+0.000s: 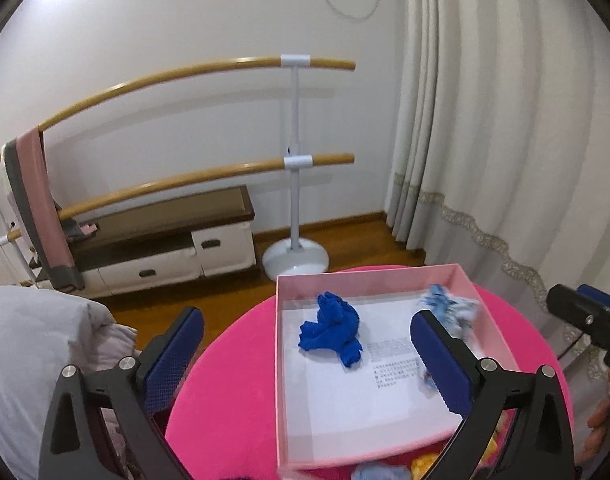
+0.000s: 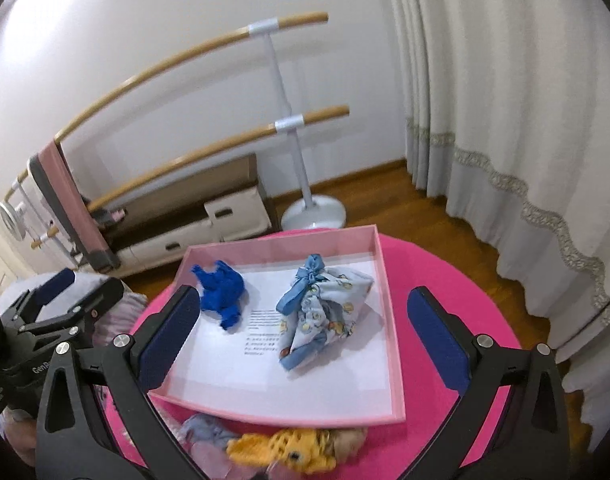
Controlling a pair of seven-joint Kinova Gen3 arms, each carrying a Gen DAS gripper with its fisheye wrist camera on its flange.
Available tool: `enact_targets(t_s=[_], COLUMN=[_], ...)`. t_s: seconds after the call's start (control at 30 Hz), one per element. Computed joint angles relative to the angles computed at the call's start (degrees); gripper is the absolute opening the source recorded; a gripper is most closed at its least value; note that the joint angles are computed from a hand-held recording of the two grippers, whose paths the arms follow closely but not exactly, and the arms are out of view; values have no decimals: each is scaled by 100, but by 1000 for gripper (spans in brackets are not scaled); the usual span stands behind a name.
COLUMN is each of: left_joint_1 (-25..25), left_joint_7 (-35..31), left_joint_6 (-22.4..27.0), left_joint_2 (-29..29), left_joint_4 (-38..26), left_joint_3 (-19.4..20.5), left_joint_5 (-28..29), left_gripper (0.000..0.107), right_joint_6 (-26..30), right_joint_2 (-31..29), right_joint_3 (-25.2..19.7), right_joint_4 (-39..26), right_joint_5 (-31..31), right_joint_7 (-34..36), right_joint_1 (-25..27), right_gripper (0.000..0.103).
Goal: Organize soft objects
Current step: 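Withdraw both tools from the box back over the table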
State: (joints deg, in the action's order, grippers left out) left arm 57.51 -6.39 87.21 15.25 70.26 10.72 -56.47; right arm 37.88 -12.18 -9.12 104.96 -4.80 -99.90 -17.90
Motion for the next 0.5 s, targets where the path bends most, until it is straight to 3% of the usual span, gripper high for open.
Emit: enact_targets(t_s=[0.17, 0.5], left_joint_1=[704, 1359], left_joint_7=[681, 1807], left_joint_6=[576, 1246], left_joint_2=[-57, -4], left_joint_4=[333, 955], left_joint_3=[163, 537], left_joint_5=[-444, -888], left_gripper=[103, 103], right_joint_6=[-88, 186], right_joint_2=[-945, -2400], right_joint_3=[-282, -1149], right_joint_4=[515, 1000], right_joint_5=[203, 513], right_joint_7=[-448, -1099], right_joint_1=[209, 804], right_gripper=[103, 103])
